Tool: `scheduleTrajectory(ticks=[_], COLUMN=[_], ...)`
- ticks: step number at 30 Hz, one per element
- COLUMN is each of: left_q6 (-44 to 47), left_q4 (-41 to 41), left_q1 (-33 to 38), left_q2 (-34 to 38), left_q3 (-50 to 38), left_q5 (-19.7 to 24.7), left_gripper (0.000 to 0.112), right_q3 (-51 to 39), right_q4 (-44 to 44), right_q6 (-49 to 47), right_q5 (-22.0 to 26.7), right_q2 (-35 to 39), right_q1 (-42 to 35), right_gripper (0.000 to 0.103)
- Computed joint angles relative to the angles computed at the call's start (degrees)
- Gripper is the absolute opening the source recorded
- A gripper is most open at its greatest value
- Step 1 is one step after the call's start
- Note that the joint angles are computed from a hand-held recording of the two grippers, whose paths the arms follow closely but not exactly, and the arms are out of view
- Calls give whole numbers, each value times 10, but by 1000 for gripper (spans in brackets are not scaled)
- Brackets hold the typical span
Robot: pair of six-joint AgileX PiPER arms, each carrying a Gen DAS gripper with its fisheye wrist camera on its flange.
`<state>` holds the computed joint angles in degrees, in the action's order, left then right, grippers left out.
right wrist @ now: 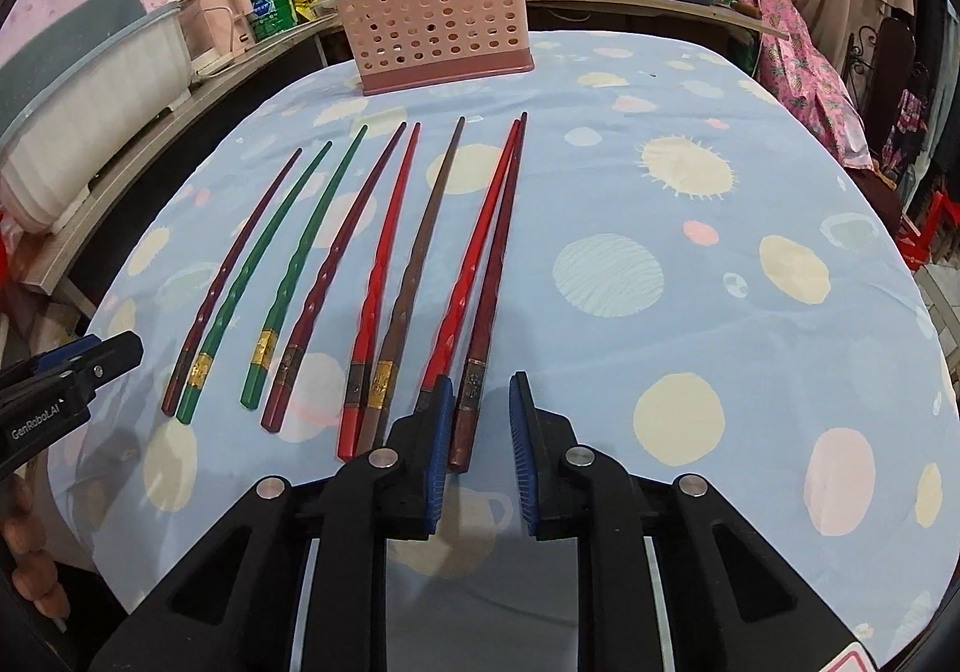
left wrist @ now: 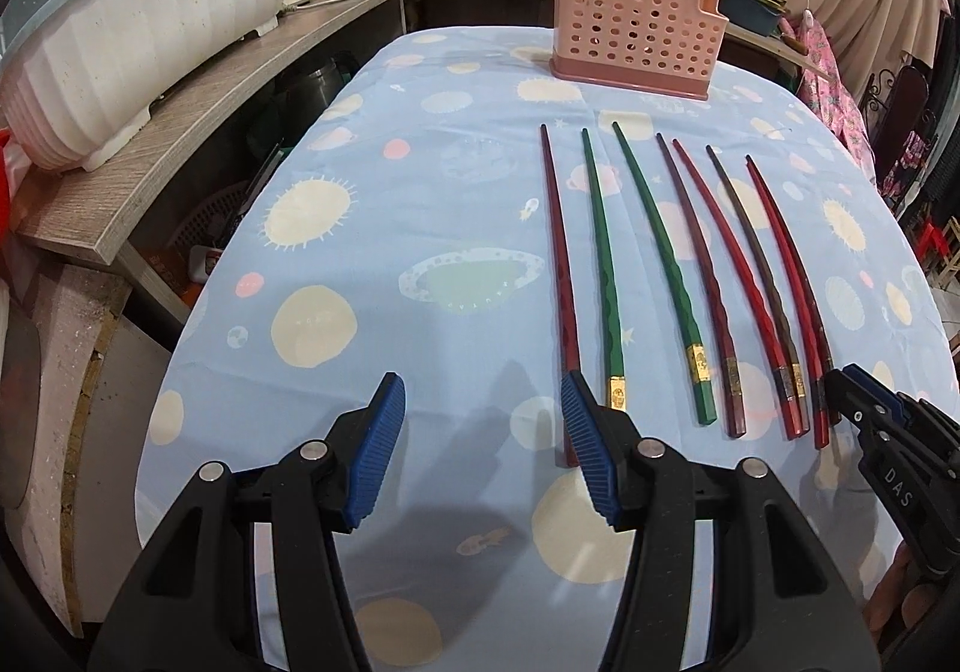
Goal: Organize utensils
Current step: 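Close the right tool on a dark red chopstick while the left tool grasps another dark red one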
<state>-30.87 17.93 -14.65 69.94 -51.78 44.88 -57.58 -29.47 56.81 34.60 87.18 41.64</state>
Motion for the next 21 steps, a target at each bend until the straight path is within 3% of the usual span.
scheduleTrajectory(ticks=[5,21], left_q6=[6,-3], left_q4=[-9,-13], left_q1=[-2,-20], left_q2=[2,40], left_q3=[3,8], left_q5=[-3,-18], left_gripper=[52,52], right_q3=[6,48], right_q4=[0,-4], right_q6=[2,24], right_q5=[-4,-6], right_q2=[-4,-45], right_q1=[-8,-31], right_gripper=[8,7])
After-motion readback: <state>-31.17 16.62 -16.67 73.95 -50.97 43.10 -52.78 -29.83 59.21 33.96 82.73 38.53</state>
